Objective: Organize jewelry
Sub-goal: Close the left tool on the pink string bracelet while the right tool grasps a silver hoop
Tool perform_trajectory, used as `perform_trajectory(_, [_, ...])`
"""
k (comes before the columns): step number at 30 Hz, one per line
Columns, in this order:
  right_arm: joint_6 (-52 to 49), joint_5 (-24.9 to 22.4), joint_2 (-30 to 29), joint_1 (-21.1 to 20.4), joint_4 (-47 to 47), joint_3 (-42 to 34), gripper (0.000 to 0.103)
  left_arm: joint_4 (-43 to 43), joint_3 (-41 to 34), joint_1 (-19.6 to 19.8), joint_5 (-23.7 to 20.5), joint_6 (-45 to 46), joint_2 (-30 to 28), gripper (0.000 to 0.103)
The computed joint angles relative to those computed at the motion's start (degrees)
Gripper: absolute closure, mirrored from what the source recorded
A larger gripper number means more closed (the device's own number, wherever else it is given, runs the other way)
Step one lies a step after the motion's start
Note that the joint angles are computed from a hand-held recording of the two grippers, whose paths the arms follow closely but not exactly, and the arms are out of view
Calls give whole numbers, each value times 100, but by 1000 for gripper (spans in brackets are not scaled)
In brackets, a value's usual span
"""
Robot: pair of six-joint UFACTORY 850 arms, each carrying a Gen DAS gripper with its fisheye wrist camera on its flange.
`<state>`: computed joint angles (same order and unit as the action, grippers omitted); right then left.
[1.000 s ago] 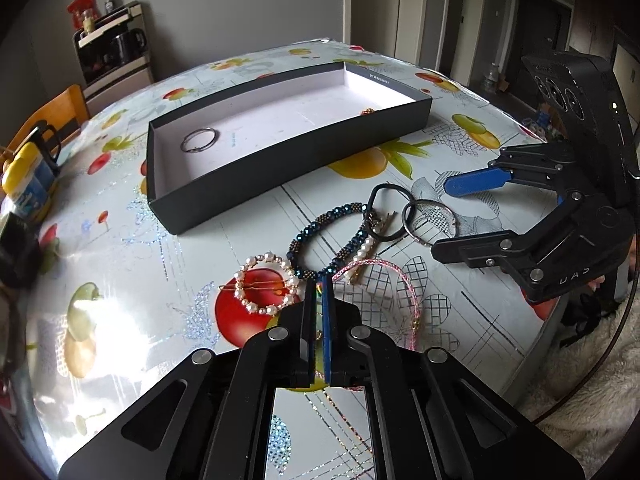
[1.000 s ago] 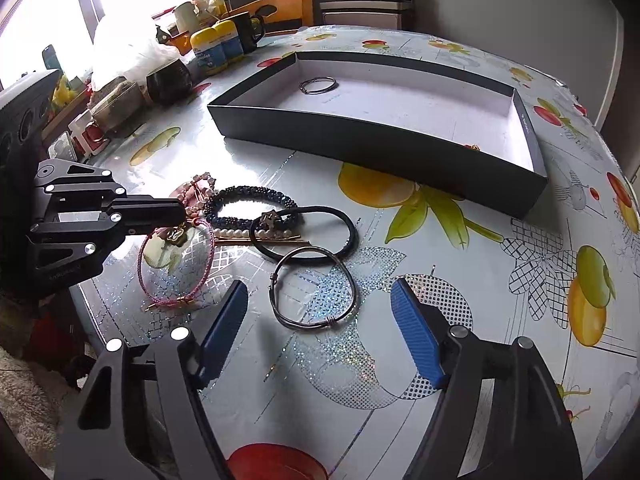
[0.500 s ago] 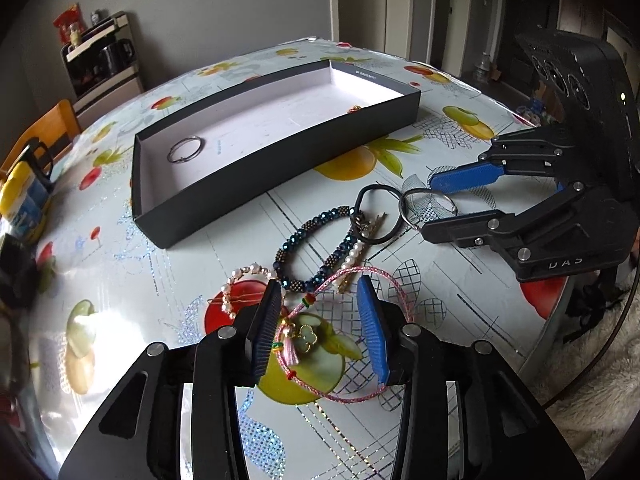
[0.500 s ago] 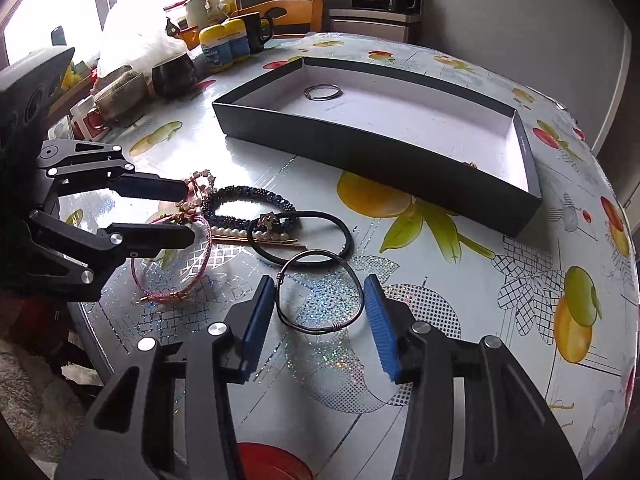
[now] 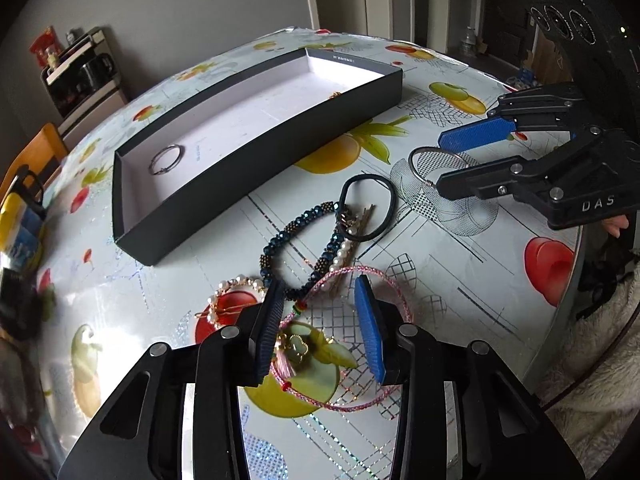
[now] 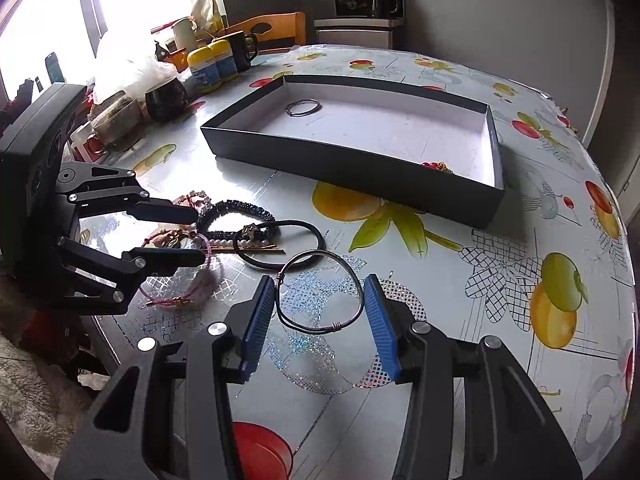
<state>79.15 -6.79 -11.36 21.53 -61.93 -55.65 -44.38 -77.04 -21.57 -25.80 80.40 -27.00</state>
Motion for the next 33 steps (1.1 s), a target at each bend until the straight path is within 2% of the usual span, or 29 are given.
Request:
perform_trajectory(4, [270, 52, 12, -18, -248, 21, 57, 206, -50, 74, -204, -313, -41, 68])
perform_trajectory(8, [184, 88, 7, -25, -155, 26, 57, 147, -142, 149, -678, -353, -68, 75])
perform_trajectory(21, [558, 82, 72, -15, -518, 91, 57, 295, -263, 47, -395, -572, -151, 75])
perform_trajectory(25, [649, 83, 94, -16, -597, 120, 57, 488, -357, 57, -481, -844, -229, 75])
perform_trajectory(27, [454, 80, 96, -20, -407, 117, 57, 527, -415, 93, -720, -935, -250, 75])
perform_trajectory(30, [430, 95, 97, -34, -378, 114, 57, 560, -303, 80, -666, -811, -174, 76])
perform_trajectory(31, [472, 99, 91, -37, -421, 112, 57, 529, -293, 81, -642, -791, -172, 79])
perform_trajectory(33, [561, 100, 82, -44, -503, 97, 57, 537, -327, 83, -617, -874, -197, 94])
